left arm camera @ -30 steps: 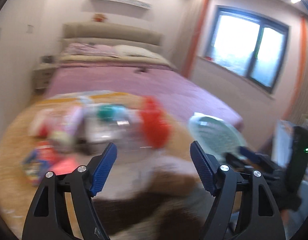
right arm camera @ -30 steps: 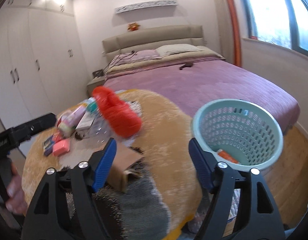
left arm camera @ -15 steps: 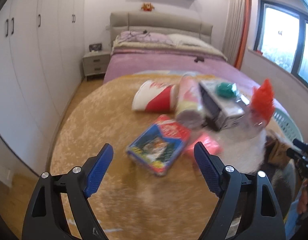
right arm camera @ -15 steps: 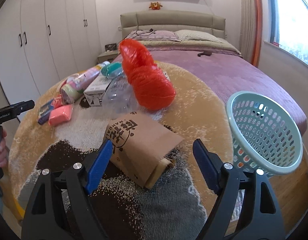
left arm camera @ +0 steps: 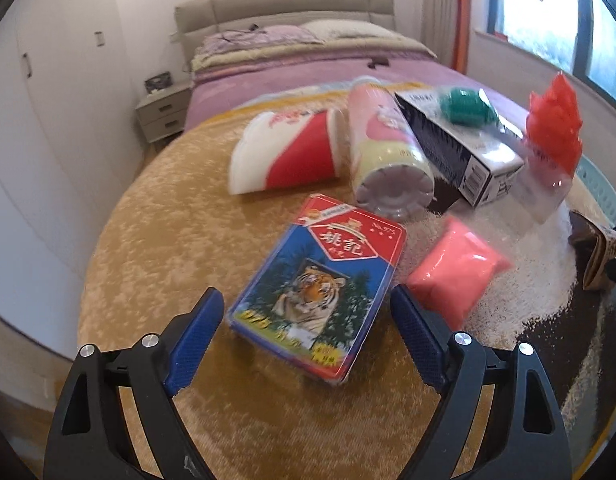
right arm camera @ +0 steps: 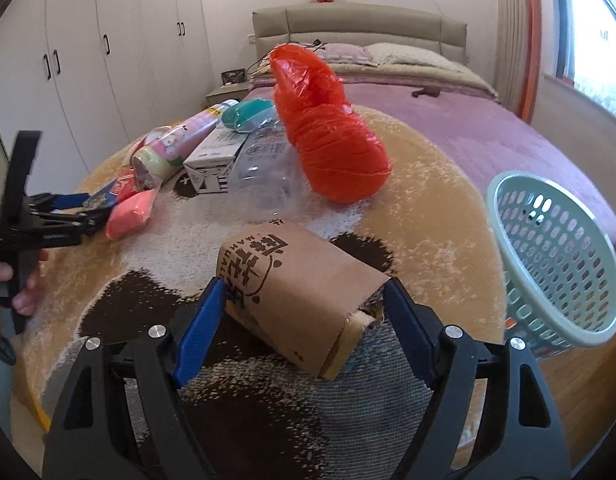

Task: Collect trash
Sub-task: 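Grasp the tiger card box with the left tool while the right tool grasps the brown paper bag, then carry the box and paper bag over the basket and release both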

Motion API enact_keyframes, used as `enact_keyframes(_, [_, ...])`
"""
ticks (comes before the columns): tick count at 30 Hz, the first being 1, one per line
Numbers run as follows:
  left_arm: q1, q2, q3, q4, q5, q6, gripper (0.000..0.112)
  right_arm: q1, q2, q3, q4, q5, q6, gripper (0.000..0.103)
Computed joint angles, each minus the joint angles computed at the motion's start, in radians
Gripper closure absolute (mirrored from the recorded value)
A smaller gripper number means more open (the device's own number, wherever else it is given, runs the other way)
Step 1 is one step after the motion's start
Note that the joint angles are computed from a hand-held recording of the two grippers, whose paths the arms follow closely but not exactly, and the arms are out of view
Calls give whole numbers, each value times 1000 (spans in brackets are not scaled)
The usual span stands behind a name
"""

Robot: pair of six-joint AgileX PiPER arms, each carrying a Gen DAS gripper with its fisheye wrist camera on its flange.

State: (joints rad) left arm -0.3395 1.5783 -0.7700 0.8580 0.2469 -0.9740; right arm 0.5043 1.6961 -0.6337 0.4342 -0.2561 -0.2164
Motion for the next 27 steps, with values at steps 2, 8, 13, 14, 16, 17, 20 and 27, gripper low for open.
enact_keyframes(2, [4,11,-17,-67,-2,75,32,-3,6,-3,-21,5,25,27])
enact_keyframes(8, [-7,6,-10,30,1,-50,38,-2,18,-6,-102,23,103,46])
enact_keyframes(13, [-5,-61,54,97,-50,-168,41,3,5,11,-229,4,237,63])
enact_keyframes(14, [-4,-76,68,108,-62,-190,41,12,2,14,-191,1,200,65])
enact_keyframes(16, [-9,-111,100,154,-82,-259,42,35,-8,24,-130,-16,140,69])
enact_keyframes(17, [-13,-124,112,185,-85,-299,42,43,-15,29,-106,-24,117,71])
enact_keyframes(20, [-22,-173,140,245,-100,-380,43,79,-49,54,-14,-55,36,74])
enact_keyframes(27, [-110,-261,146,253,-83,-458,45,88,-145,101,40,-66,2,74])
